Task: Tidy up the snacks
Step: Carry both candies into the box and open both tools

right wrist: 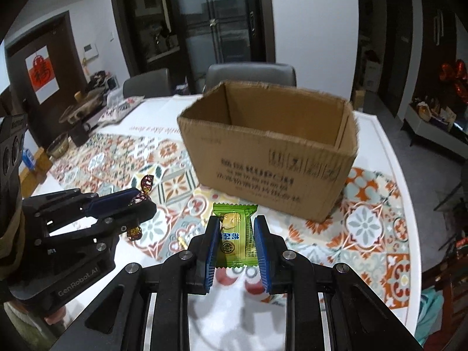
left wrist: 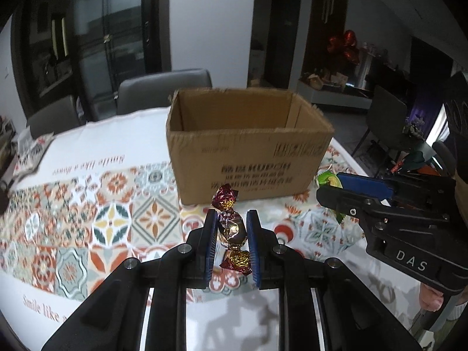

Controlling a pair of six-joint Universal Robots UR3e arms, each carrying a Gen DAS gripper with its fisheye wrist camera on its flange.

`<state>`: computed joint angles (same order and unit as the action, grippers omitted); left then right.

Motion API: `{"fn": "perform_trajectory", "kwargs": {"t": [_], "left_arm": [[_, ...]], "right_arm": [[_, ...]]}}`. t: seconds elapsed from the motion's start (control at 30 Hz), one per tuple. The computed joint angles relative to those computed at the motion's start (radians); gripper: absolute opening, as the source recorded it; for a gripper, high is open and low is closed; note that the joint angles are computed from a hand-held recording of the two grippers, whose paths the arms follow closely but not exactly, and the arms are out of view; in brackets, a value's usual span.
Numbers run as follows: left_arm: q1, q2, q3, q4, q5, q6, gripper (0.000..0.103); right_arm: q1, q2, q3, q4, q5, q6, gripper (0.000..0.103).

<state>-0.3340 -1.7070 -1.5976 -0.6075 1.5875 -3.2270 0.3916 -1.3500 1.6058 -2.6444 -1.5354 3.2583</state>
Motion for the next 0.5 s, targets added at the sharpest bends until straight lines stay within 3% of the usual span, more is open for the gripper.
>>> {"fn": "perform_trajectory", "kwargs": {"t": [0.2, 0.5], "left_arm": [[0.023, -0.059, 0.173, -0.115, -0.042, 0.038, 0.021], [0.023, -0.197, 0.497, -0.277, -0.019, 0.1, 0.021]], "right_arm": [[-0.013, 0.007, -0.091, 0.038, -0.03, 0.01, 0.025], [-0.044, 0.08, -0.328, 0.157, -0.034, 0.02, 0.025]]}}
